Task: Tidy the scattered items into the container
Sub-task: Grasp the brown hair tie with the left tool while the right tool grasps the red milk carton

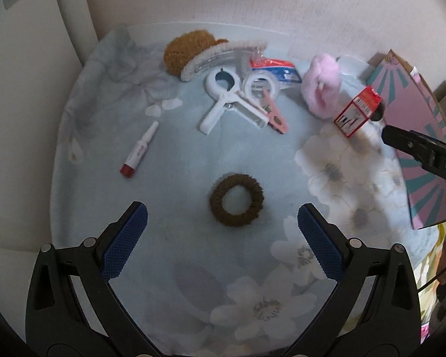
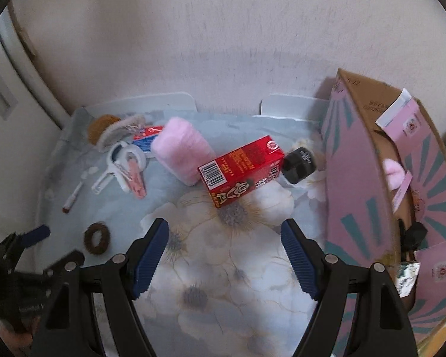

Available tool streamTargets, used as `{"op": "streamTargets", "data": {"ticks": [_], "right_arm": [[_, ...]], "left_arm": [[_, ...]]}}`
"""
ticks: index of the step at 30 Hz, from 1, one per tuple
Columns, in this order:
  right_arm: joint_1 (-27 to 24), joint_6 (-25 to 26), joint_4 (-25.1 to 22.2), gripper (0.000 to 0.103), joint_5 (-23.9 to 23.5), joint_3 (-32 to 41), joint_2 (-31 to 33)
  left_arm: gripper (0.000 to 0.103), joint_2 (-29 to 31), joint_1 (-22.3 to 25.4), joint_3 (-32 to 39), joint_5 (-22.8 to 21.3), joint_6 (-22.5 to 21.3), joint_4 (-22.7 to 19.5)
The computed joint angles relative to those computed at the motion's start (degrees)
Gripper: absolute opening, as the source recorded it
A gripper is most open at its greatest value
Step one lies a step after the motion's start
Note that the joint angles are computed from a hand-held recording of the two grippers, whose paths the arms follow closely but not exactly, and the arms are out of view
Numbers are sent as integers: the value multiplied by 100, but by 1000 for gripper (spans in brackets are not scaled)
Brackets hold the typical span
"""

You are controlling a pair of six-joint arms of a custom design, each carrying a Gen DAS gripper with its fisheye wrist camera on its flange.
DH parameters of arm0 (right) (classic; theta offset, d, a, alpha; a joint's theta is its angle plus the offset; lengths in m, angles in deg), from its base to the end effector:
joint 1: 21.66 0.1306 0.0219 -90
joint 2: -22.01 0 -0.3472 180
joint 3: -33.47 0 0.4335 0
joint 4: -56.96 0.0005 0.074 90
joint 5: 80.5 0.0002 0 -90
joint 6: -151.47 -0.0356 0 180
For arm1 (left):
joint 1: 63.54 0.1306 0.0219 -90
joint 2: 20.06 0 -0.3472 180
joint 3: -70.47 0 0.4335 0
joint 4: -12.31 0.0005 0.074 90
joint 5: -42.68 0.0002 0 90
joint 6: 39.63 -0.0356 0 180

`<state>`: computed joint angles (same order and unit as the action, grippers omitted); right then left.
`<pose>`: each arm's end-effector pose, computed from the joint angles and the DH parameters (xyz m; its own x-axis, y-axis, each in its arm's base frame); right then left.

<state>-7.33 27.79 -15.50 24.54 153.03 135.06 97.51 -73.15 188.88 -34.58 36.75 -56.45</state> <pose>0.6153 0.1471 0.4002 -0.8120 0.3453 -0.4705 0.3770 0.9258 0.0288 0.6461 -0.1179 0.3439 -0.8304 0.3735 -0.4135 0.4528 0.8848 -0.1101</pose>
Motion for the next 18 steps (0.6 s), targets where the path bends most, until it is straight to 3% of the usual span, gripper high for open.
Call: {"op": "streamTargets", "data": {"ticks": [8,12,18], "right_arm": [[-20,-656,9,74,177,275,484],[-35,-1125,-344,74,429,622,787],[-117,-1538,-460,74,358,898,1050]], "left_arm": [[101,108,-12,-202,-34,-220,297],[101,78,-32,-305,-38,-281,398],[101,93,-41,-330,31,-419,553]]}}
